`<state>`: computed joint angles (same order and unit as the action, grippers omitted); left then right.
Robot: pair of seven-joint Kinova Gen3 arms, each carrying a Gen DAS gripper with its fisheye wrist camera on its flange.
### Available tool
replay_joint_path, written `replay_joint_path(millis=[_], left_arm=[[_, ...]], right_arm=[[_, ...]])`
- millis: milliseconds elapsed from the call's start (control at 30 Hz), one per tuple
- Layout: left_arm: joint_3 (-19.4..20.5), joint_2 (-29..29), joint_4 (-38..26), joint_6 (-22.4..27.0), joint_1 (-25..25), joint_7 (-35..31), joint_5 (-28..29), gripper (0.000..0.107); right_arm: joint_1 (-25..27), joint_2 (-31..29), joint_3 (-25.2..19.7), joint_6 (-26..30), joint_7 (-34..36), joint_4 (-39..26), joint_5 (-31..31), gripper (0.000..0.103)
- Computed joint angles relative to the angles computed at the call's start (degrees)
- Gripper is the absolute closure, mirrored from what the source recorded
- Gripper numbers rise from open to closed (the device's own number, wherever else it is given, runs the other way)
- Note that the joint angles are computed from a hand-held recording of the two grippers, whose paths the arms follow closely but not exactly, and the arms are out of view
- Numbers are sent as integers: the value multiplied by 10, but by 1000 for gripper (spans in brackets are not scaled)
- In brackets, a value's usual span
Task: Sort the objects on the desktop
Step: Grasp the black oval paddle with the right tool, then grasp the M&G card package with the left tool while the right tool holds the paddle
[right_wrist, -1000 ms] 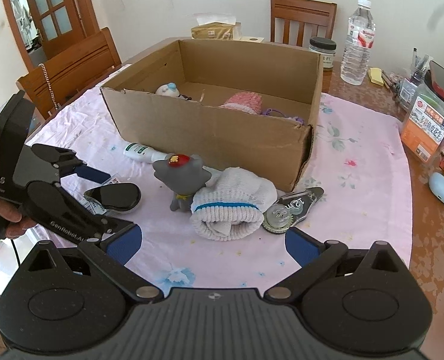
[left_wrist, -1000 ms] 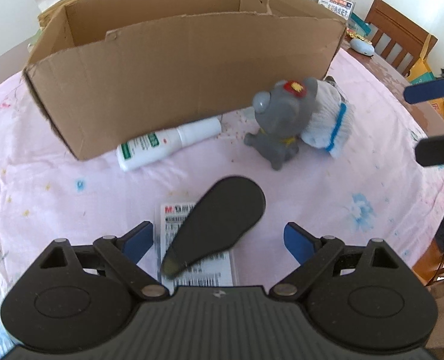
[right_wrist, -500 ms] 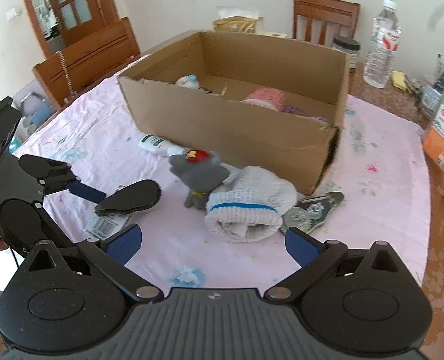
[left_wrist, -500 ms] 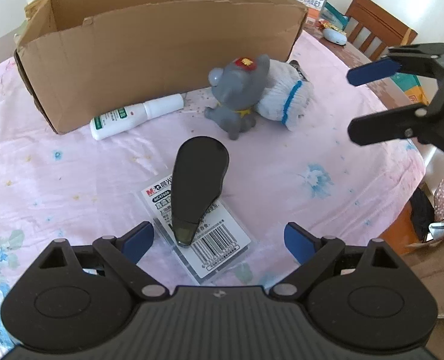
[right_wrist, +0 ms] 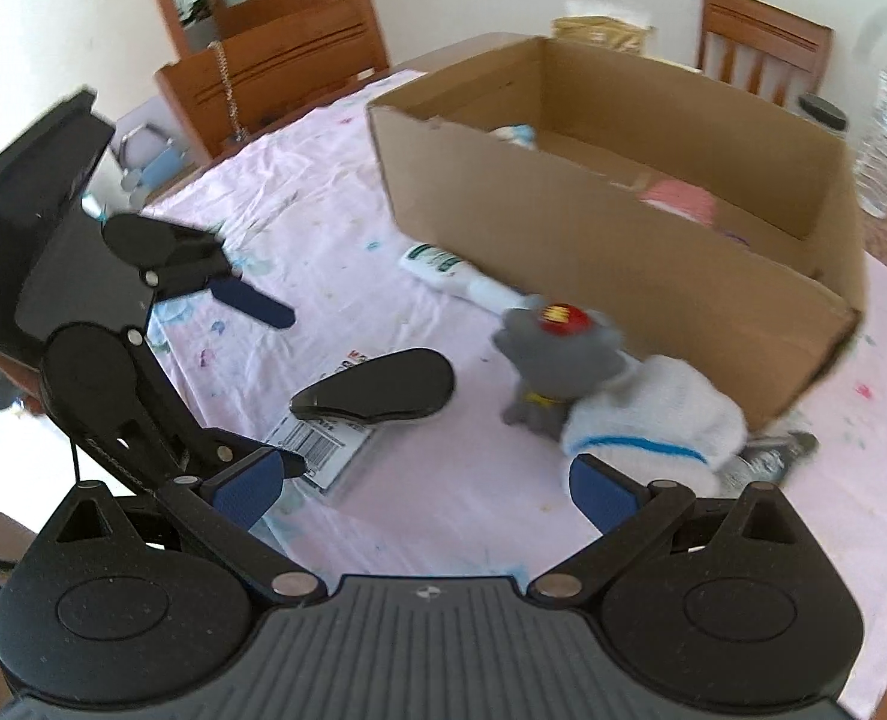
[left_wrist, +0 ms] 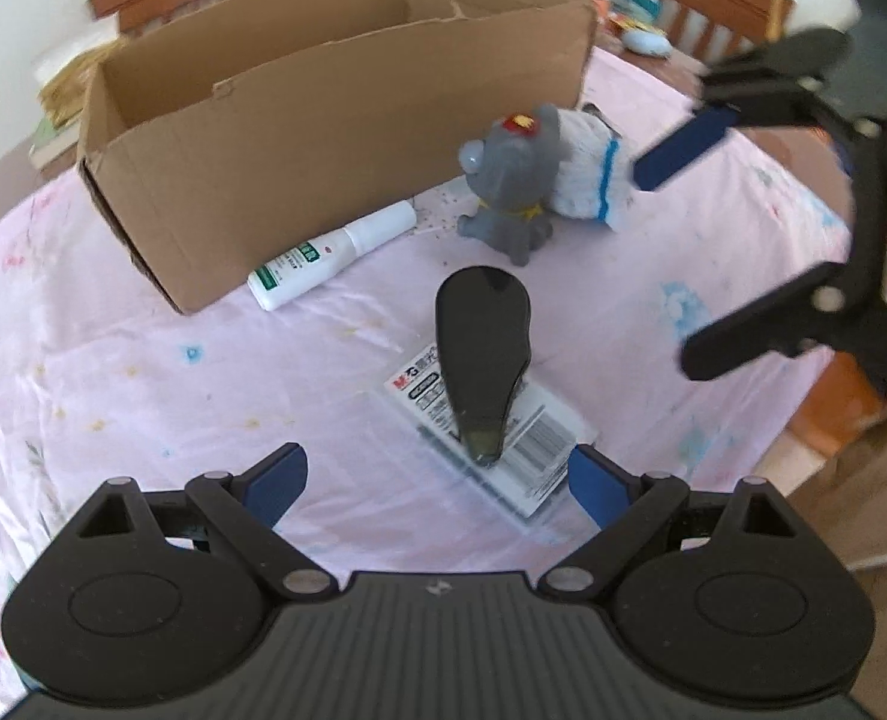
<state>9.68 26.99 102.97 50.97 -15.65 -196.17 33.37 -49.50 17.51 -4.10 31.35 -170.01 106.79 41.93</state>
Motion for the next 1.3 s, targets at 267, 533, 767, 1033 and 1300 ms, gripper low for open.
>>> replay_joint_path(millis=[267, 533, 767, 1033, 1300], left_arm=[[8, 11, -15, 18, -22, -98, -16, 14], [3, 25, -29, 24, -27, -125, -18, 14], [4, 36, -46, 35, -25, -126, -23, 14], [8, 43, -57, 53, -23, -143, -35, 14], [12, 47, -63, 65, -18, -160, -37, 13]], right_arm=[[17, 53, 4, -18, 85, -47, -55, 0], [-6, 98, 31, 5, 142, -99, -77, 0], [-23, 120, 47, 17, 171, -128, -78, 0], [-28, 123, 55, 9, 181, -130, -81, 3], [-19, 125, 53, -7, 222, -128, -91, 10]])
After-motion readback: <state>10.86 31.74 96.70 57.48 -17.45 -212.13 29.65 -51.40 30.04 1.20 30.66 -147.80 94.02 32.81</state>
